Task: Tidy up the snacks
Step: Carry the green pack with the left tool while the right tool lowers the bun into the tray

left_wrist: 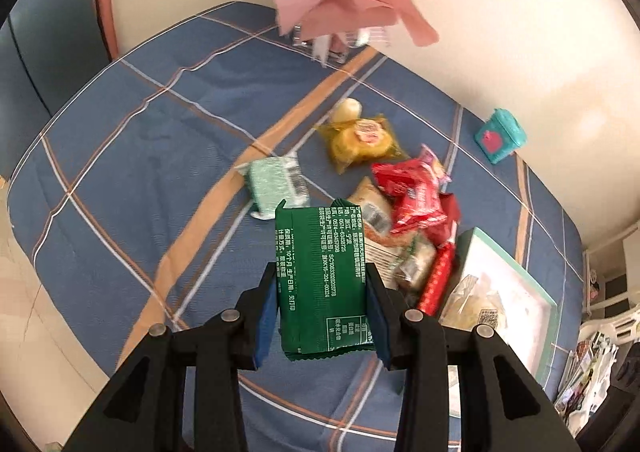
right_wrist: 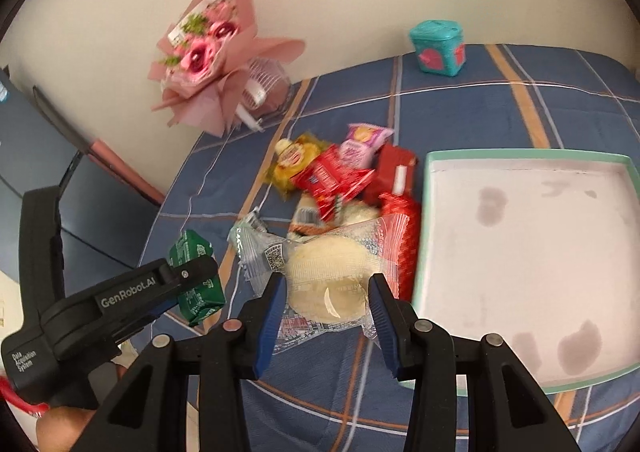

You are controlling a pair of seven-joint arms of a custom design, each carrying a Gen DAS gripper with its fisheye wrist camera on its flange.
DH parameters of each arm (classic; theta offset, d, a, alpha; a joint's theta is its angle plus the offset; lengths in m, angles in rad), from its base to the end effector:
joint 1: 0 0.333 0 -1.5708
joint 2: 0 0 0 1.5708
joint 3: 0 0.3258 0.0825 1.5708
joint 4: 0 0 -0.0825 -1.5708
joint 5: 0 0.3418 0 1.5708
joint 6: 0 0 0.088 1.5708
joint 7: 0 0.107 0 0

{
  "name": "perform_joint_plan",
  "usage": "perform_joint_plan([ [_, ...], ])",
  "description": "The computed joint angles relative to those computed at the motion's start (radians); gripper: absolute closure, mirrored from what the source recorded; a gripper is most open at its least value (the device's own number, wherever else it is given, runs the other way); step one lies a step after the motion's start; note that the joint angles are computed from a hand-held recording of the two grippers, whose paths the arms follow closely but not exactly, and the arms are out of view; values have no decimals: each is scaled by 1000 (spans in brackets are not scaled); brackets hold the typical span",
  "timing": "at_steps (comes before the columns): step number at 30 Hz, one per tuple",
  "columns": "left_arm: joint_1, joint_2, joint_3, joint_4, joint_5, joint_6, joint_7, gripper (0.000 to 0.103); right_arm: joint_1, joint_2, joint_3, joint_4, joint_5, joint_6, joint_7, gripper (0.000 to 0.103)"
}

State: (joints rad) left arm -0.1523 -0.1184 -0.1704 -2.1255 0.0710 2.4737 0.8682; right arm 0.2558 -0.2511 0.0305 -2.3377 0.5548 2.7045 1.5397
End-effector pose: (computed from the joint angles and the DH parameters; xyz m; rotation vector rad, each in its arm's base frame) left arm 0.4874 -0.1669 0.5397 -2.3422 1.6718 -0.6253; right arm 0.4539 0.1158 0.5316 -1.6242 1.8191 -0.0911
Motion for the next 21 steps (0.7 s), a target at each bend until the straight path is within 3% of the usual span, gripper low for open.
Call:
perform_joint_plan([
  [8,-55,84,-44,92,5,-14,37,61,-94,-42,-40,-45,-32,-1,90,58],
  [18,-134,237,-91,258,83,-36,84,61,-305,-66,5,-73,-332,5,372,58],
  [21,-152,284,-98,307,96,-36,106,61,-335,-56,4,-69,-405,-7,436,58],
])
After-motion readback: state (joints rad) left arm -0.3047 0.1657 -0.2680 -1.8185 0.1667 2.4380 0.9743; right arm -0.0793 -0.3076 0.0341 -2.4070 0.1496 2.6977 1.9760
